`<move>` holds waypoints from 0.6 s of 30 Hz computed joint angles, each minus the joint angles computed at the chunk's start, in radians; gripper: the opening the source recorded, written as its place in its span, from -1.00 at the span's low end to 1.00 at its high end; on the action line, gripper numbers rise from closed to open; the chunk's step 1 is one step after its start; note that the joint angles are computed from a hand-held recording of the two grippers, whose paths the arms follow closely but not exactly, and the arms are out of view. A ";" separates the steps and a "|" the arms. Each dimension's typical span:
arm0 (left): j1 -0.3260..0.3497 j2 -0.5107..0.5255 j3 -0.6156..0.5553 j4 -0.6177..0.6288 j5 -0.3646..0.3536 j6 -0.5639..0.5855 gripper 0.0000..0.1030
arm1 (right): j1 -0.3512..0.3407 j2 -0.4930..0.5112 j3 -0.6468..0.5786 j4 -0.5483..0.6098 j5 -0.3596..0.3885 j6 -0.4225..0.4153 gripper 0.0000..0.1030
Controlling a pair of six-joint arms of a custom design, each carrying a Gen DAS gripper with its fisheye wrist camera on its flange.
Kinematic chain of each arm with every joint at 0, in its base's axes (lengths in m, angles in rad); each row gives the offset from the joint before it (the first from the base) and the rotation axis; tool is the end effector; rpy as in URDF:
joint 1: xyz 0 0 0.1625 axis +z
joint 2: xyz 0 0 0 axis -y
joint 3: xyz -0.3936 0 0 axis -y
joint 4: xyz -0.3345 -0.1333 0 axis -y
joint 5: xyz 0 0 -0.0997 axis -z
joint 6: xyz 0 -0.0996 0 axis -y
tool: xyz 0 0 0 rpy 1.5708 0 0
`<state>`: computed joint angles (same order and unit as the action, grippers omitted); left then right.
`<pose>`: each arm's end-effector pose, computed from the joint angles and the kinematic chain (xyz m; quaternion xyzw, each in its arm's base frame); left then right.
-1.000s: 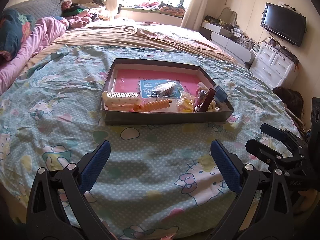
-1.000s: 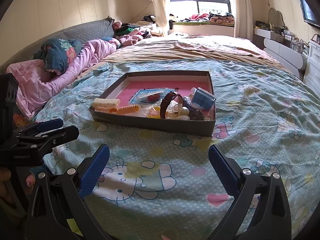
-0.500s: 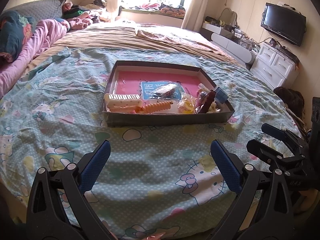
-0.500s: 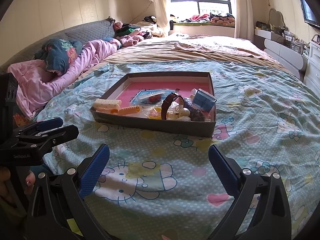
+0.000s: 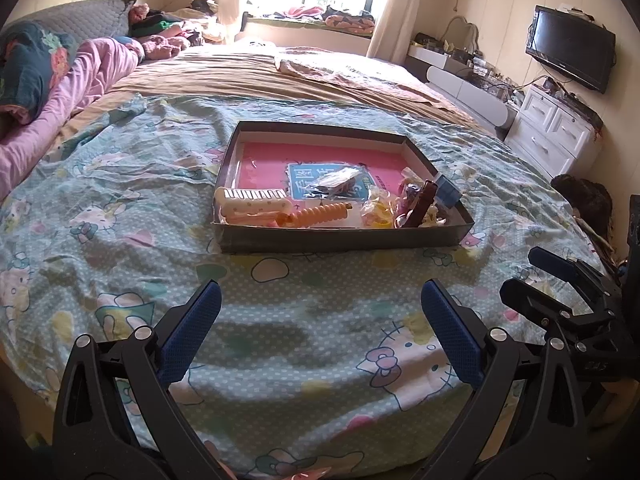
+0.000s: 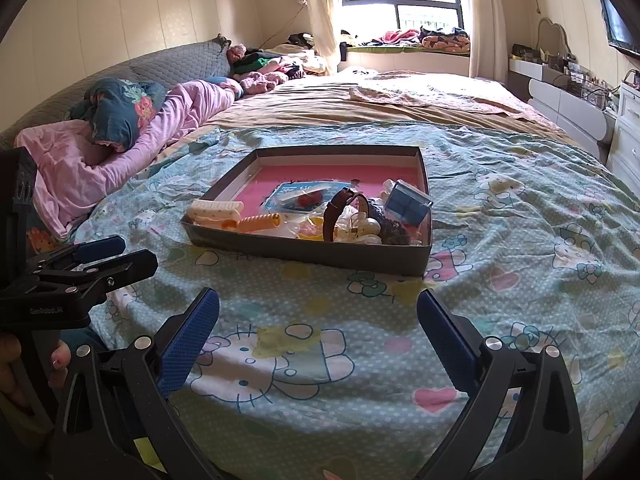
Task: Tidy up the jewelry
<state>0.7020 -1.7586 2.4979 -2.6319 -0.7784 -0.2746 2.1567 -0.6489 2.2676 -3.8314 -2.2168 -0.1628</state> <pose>-0.0899 -0.3435 0.2890 0.2075 0.8888 -0.3304 0.2404 0.2961 -0.3136 0.0622 0.2359 -0.8742 0.3557 0.2317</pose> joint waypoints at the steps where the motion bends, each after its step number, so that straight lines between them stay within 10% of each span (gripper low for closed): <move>1: -0.002 0.001 0.002 -0.002 0.001 -0.001 0.82 | 0.001 -0.001 0.000 0.001 0.000 0.000 0.91; 18: 0.001 0.002 0.003 -0.004 0.002 -0.001 0.82 | 0.004 -0.001 -0.002 0.005 -0.002 0.001 0.91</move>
<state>0.7027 -1.7569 2.5009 -2.6354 -0.7766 -0.2754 2.1605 -0.6495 2.2653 -3.8262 -2.2186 -0.1614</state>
